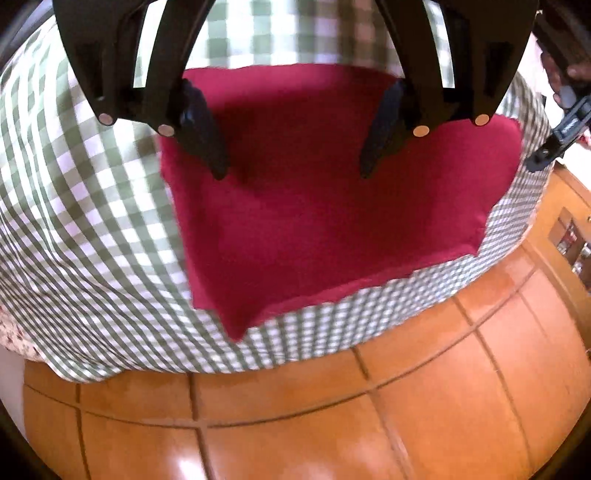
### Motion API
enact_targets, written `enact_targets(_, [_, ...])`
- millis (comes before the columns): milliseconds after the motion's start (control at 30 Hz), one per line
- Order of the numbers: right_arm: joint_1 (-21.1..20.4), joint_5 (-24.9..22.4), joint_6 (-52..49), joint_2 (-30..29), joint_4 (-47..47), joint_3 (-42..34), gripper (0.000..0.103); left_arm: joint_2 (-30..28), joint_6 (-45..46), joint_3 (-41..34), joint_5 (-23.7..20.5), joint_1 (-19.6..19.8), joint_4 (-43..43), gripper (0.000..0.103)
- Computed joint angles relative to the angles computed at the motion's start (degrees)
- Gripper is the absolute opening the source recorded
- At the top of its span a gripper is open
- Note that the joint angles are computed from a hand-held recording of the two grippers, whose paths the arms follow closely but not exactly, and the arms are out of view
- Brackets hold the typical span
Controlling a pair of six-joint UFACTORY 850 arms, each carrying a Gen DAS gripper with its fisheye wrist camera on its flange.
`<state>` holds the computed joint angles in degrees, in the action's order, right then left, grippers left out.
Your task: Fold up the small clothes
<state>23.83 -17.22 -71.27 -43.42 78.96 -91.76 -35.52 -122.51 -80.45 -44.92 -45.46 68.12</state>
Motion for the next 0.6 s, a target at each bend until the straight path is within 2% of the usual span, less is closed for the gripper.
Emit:
enact_targets(233, [0.6,2.3,-4.5,1.5,4.8,3.2,0.074,1.1,0.3,2.5,-0.5,-0.2,-2.1,0.073])
enact_targets(433, [-1.2,5.8,-12.4,3.2,17.2,5.8,0.073,2.1,-1.3,4.8,0.7,0.3,-3.4,0.073])
enact_targets(533, [-1.9,6.9,-3.8,2.6,9.7,5.2,0.073,2.9,-3.8,6.9,4.9,1.3,-2.7,0.073])
enact_targets(600, [-2.4,6.4,5.5,1.6,1.1,4.2,0.069,3.4,-7.5,8.6,8.8,2.0,-0.4,0.073])
